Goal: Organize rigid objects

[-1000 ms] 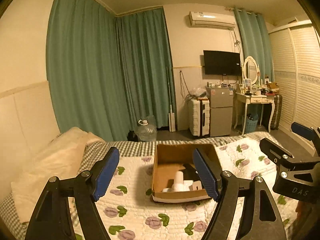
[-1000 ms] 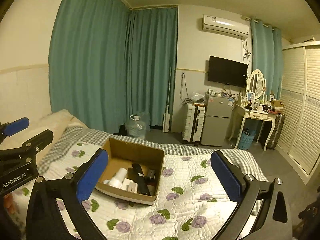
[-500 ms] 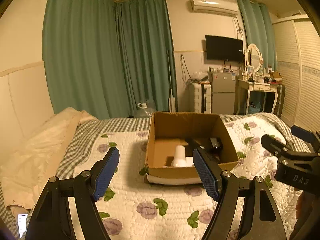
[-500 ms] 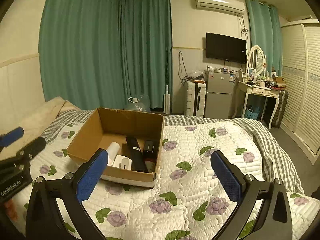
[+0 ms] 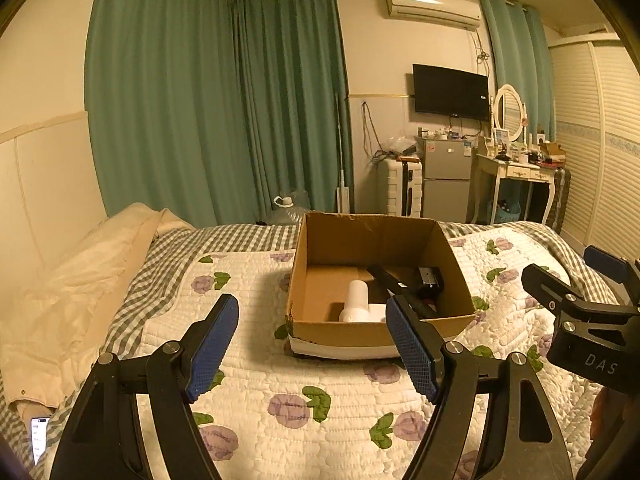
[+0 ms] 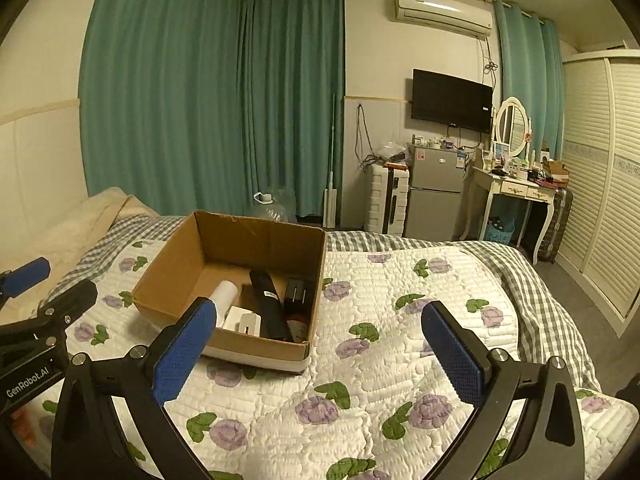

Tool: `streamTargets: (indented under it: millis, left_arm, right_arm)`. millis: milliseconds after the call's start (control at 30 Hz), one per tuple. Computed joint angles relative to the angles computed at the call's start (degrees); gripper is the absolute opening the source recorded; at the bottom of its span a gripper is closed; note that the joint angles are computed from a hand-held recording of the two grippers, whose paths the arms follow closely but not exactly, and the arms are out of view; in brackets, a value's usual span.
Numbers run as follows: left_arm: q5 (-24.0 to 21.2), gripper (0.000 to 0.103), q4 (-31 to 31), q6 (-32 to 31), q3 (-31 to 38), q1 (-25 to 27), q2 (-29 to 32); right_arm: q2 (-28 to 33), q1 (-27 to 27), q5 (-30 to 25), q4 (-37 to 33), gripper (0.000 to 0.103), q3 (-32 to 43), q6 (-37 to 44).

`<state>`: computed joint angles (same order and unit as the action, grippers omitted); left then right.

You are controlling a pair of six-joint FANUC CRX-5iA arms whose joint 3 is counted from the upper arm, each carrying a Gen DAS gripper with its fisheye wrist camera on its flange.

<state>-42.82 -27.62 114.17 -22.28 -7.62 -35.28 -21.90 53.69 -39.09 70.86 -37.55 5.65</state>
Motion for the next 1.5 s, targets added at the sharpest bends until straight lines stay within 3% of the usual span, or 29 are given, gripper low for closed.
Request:
streamTargets:
  millis: [467, 600, 1500]
  left_arm:
    - [1.6, 0.079, 3.6, -2.3, -1.2, 2.2, -0.7]
    - [0.6, 0.079, 0.4, 0.2, -0.6, 0.3, -0.5]
    - [0.5, 0.079, 1.1, -0.8, -0.7, 0.3, -0.5]
  right_arm:
    - [0.5, 0.3, -0.9, -0.7, 0.103, 0.3, 1.1]
    - [0.5, 0.4, -1.0, -0.4, 0.103, 0.2, 1.1]
    - [0.7, 0.8, -1.2, -0.3, 0.103, 0.1, 1.0]
